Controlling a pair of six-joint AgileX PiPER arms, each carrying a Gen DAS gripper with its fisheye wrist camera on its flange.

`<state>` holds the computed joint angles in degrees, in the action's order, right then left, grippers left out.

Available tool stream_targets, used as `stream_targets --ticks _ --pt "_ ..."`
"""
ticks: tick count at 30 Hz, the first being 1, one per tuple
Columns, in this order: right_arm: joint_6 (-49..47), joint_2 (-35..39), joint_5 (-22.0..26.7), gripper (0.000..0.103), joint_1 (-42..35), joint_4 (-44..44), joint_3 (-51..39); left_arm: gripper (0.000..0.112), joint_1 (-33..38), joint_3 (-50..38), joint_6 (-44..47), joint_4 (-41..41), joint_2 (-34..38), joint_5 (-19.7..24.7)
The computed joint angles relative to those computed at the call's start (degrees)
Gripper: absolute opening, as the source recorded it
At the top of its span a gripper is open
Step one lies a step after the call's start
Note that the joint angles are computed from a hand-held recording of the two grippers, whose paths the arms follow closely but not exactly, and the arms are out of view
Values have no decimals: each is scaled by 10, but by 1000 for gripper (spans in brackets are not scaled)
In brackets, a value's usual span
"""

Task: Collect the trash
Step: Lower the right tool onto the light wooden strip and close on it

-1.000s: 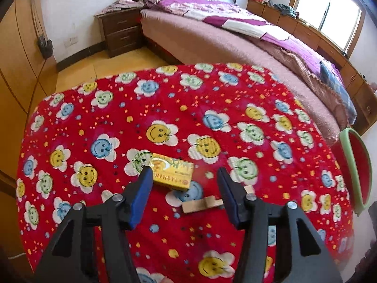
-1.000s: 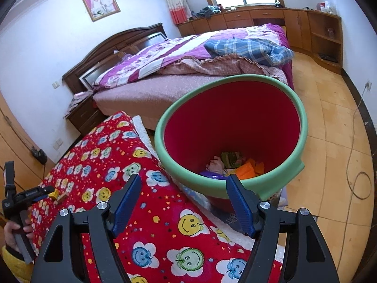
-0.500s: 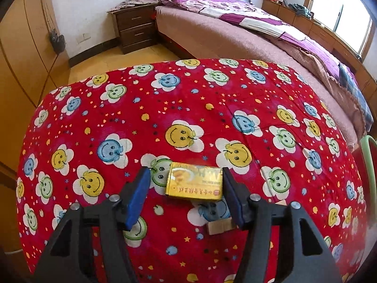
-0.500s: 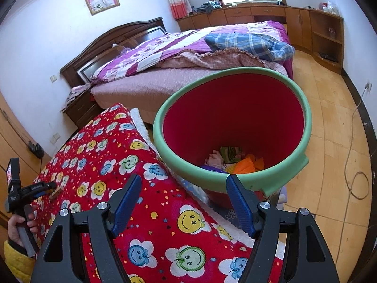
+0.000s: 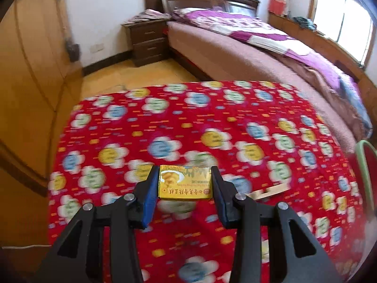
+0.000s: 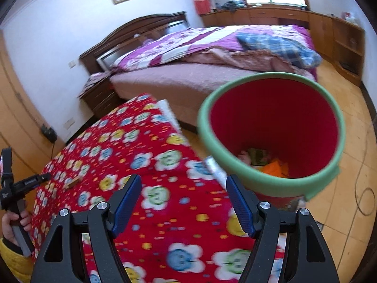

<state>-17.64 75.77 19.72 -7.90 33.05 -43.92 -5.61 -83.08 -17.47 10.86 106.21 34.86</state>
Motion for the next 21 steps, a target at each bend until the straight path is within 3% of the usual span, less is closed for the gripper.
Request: stream_targets --ticks 9,14,18,21 --pt "144 55 -5 75 143 -118 -82 43 80 67 -19 11 -39 -14" --pt "230 117 -9 75 218 -185 -136 43 108 106 -32 7 -47 -53" --pt "219 193 0 75 258 -170 -193 43 128 133 8 -38 -40 -92" --pt "246 247 29 75 279 -197 -248 43 120 143 -31 -2 -32 -111"
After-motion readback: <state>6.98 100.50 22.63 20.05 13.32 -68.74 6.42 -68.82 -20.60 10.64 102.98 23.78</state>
